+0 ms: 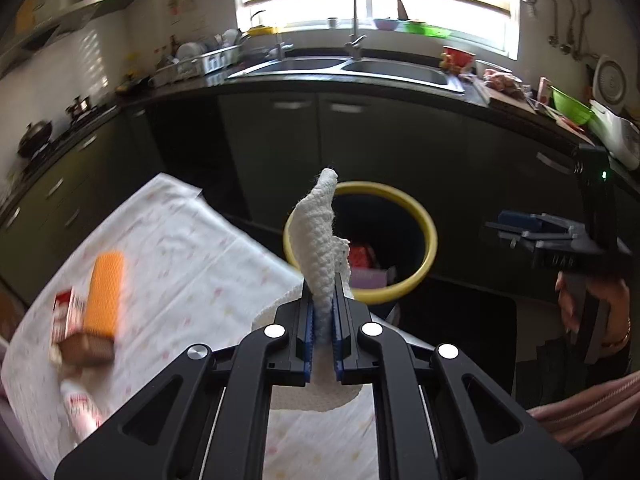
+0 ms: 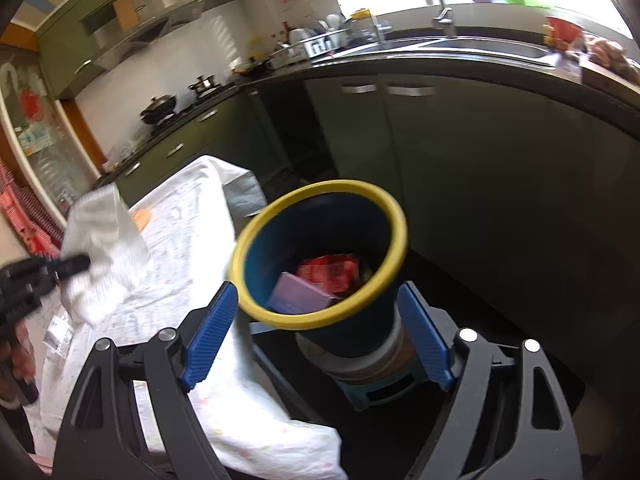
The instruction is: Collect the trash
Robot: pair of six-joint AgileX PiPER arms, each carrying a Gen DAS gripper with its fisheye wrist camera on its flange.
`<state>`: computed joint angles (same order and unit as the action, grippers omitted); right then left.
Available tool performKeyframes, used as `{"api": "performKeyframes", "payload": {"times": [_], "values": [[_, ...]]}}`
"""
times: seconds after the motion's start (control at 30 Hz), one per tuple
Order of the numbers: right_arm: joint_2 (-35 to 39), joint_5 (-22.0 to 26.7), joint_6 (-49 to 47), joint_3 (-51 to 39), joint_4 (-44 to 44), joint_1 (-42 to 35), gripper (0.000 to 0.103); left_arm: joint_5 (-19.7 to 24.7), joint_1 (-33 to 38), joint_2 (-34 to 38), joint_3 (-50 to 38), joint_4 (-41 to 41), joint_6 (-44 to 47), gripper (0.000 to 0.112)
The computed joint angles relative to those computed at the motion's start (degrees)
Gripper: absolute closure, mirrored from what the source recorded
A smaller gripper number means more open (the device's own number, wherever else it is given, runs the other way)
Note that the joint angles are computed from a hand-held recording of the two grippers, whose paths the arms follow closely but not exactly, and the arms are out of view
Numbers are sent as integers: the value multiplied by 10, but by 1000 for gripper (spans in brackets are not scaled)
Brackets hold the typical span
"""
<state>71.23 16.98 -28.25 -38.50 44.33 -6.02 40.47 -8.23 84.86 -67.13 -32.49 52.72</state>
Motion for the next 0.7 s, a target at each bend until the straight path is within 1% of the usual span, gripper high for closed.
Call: {"api": "performKeyframes", "payload": {"times": [0.1, 0.17, 0.3, 0.33, 0.37, 0.47, 0.5, 0.57, 0.6, 0.63, 0.67, 0.7], "values": [[-6, 13, -40, 11, 29, -39, 25, 0, -54, 50, -70, 22, -34, 104], [-5, 23, -66, 13, 49, -65, 25, 14, -78, 96, -124, 26, -54, 104], [4, 44, -110, 15, 79, -113, 25, 38, -119, 232, -267, 51, -110, 104], [6, 49, -124, 16, 91, -124, 25, 38, -123, 258, -288, 55, -116, 104], [8, 52, -136, 18, 100, -132, 25, 46, -131, 295, -327, 67, -135, 104], [21, 58, -154, 16, 116, -149, 24, 66, -147, 376, -416, 103, -185, 102], [25, 60, -160, 16, 122, -152, 23, 79, -153, 409, -454, 119, -206, 100], [35, 61, -161, 11, 123, -154, 23, 110, -165, 468, -528, 154, -245, 88], [39, 62, -159, 9, 121, -153, 23, 114, -170, 484, -547, 171, -264, 71], [43, 65, -160, 7, 122, -154, 23, 115, -174, 497, -562, 185, -280, 59], [41, 67, -166, 9, 128, -155, 23, 117, -175, 502, -571, 191, -294, 57], [40, 68, -169, 10, 129, -154, 23, 110, -173, 493, -559, 181, -297, 56]]}}
